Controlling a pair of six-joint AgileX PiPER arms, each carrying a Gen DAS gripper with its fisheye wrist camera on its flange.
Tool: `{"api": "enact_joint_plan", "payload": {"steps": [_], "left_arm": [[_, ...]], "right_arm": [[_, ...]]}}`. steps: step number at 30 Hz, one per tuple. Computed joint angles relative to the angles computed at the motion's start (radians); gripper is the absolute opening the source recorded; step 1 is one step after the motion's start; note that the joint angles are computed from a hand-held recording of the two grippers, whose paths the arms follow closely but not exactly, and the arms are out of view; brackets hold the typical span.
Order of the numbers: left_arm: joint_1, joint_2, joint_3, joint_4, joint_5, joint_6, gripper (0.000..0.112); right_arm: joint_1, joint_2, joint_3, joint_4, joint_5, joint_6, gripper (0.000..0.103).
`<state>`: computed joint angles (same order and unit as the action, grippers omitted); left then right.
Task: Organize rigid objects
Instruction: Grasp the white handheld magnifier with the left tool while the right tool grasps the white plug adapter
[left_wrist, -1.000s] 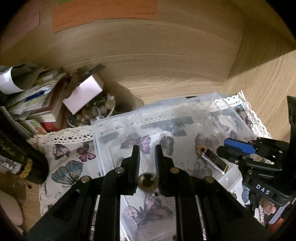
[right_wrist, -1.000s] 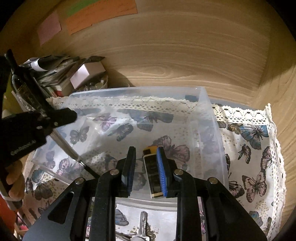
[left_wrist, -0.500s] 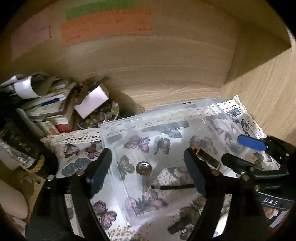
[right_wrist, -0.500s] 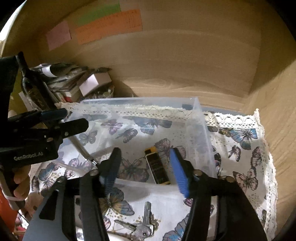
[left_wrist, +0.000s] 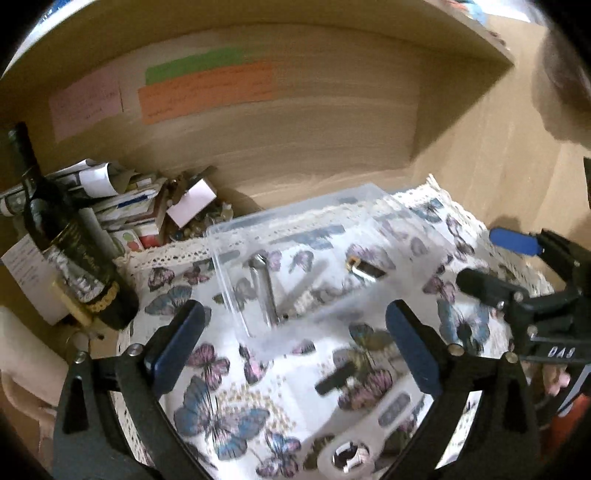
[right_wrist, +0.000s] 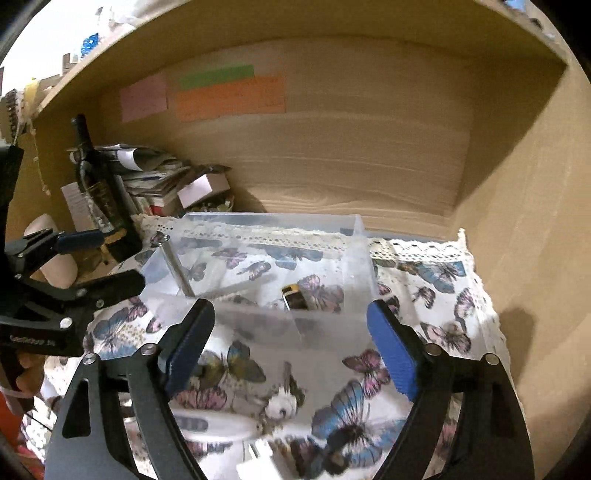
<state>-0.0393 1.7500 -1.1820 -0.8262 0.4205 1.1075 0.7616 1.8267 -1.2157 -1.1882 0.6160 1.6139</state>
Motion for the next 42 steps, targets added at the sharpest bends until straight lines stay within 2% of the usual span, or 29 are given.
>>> {"api": "enact_joint_plan", "payload": {"steps": [4, 9, 16, 18, 20, 23, 26, 30, 34, 37, 42], "left_arm": [[-0.005, -0.059, 0.127, -0.057, -0.037, 0.100, 0.100], [-0.011, -0.084, 0.248, -0.140, -0.052, 0.214, 0.100], [0.012, -0.001, 0.322, -0.240, -0.059, 0.306, 0.100], [0.044, 0.007, 0.339, -0.343, -0.026, 0.400, 0.100], [0.073, 0.016, 0.337, -0.342, 0.004, 0.392, 0.099], [0.100, 0.032, 0.337, -0.350, 0.025, 0.410, 0.093], [0.123, 0.052, 0.334, -0.332, 0.060, 0.414, 0.083], [0.115, 0.048, 0.358, -0.402, 0.039, 0.482, 0.076], [0.081, 0.065, 0.322, -0.347, 0.037, 0.391, 0.072], [0.051, 0.080, 0.297, -0.332, 0.031, 0.348, 0.064], [0.029, 0.072, 0.311, -0.378, 0.011, 0.396, 0.055]], "right_arm": [[0.043, -0.047, 0.096, -0.061, 0.022, 0.113, 0.085], [0.074, -0.080, 0.208, -0.120, -0.007, 0.280, 0.086], [0.085, -0.041, 0.266, -0.156, -0.091, 0.385, 0.086], [0.090, -0.022, 0.262, -0.151, -0.100, 0.385, 0.084], [0.097, -0.012, 0.263, -0.159, -0.104, 0.390, 0.083], [0.105, -0.007, 0.258, -0.176, -0.123, 0.382, 0.071], [0.113, -0.001, 0.249, -0.177, -0.130, 0.357, 0.065], [0.094, 0.012, 0.249, -0.140, -0.170, 0.306, 0.054], [0.037, 0.027, 0.244, -0.027, -0.244, 0.214, 0.039], [0.022, 0.024, 0.260, -0.062, -0.280, 0.270, 0.038], [0.046, 0.042, 0.234, -0.020, -0.241, 0.218, 0.038]]}}
